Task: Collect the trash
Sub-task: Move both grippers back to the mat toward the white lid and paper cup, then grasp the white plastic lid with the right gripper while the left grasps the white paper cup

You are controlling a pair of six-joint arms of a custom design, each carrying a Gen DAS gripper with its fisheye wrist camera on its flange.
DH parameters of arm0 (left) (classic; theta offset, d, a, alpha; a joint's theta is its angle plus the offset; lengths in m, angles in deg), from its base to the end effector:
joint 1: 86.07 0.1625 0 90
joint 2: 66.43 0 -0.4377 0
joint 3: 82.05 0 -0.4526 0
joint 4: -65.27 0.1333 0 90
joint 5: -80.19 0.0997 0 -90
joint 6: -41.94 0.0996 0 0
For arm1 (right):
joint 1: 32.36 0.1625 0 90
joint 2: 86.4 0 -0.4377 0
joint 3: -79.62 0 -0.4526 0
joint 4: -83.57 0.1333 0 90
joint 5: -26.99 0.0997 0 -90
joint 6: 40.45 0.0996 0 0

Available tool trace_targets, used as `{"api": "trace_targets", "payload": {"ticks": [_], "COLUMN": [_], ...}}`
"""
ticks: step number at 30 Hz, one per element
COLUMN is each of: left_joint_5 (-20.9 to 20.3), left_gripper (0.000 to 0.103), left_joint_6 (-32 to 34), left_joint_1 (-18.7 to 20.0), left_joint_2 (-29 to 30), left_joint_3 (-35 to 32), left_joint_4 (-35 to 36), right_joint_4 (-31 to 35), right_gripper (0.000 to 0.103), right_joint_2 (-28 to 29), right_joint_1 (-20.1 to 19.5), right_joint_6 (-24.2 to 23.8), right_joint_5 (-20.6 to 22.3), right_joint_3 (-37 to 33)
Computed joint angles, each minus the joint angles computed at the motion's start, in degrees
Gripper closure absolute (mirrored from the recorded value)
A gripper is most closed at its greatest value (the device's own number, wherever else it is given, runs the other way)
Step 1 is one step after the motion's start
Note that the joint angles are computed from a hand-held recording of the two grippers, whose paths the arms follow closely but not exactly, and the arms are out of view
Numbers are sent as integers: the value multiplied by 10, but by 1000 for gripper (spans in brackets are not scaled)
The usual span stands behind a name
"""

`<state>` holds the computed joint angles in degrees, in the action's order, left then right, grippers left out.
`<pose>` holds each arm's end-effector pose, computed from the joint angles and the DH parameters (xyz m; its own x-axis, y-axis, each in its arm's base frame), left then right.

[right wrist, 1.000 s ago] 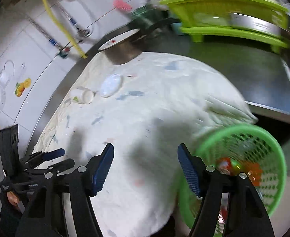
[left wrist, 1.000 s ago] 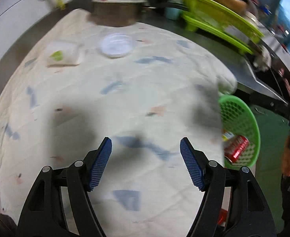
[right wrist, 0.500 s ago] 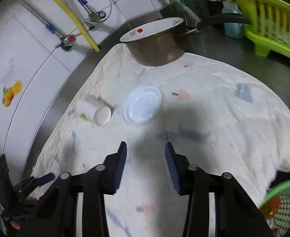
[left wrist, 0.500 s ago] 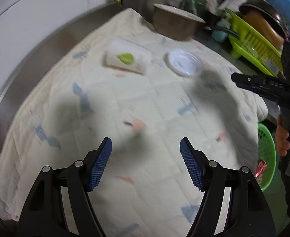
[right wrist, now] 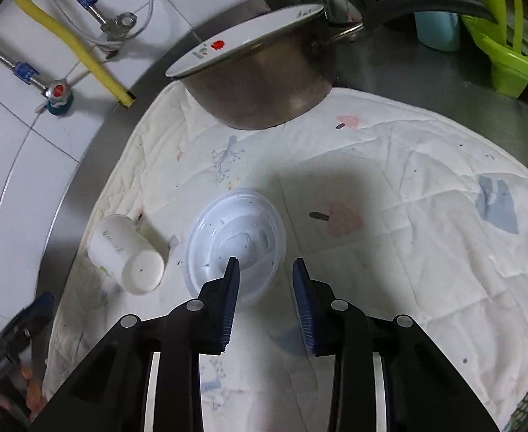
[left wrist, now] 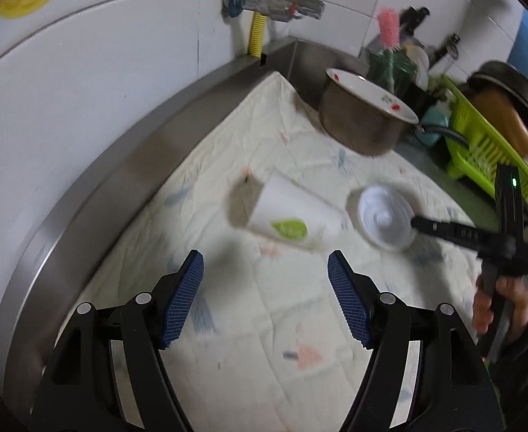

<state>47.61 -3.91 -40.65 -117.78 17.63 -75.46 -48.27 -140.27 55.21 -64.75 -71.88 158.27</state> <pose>-0.3199 -0.6341 0.1168 -0.7876 -0.2649 -0.5564 0.1955 0.7488 -0.6332 0.0842 -0.7975 0.2615 -0.9146 -0.3137 0.2551 -0.3685 0.9064 -0.2067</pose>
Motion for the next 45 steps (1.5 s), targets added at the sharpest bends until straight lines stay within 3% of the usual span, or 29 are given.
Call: {"api": "trace_targets", "payload": {"ticks": [6, 13, 18, 25, 28, 30, 33, 40, 42, 45], "left_joint_5": [-4, -30, -90, -142, -155, -175, -182, -194, -195, -195], "left_gripper": [32, 32, 32, 34, 44, 60, 67, 64, 57, 57], "left_joint_6": [76, 133, 154, 183, 200, 199, 207, 178, 169, 156], "left_joint_1": [25, 50, 67, 76, 72, 69, 61, 62, 64, 64], "left_joint_2": [33, 60, 60, 67, 65, 60, 58, 64, 66, 70], "left_joint_3": [-41, -77, -79, -74, -62, -52, -41, -39, -39, -38], "left_joint_4": [-51, -91, -136, -171, -189, -196, -199, -179, -178, -187], "right_joint_4": [-2, 0, -4, -17, -28, -27, -34, -11, -11, -3], "right_gripper": [78, 91, 91, 96, 96, 96, 96, 92, 87, 86], "right_joint_2": [13, 16, 21, 21, 16, 14, 10, 10, 10, 14], "right_joint_1": [2, 0, -1, 0, 3, 4, 5, -2, -2, -5], "right_joint_6": [-5, -21, -20, -38, -52, -58, -71, -57, -55, -44], "right_joint_5": [2, 2, -3, -14, -19, -20, -25, -9, -6, -4], "right_joint_3": [-11, -14, -16, -12, -5, -3, 0, -7, -6, -9]}}
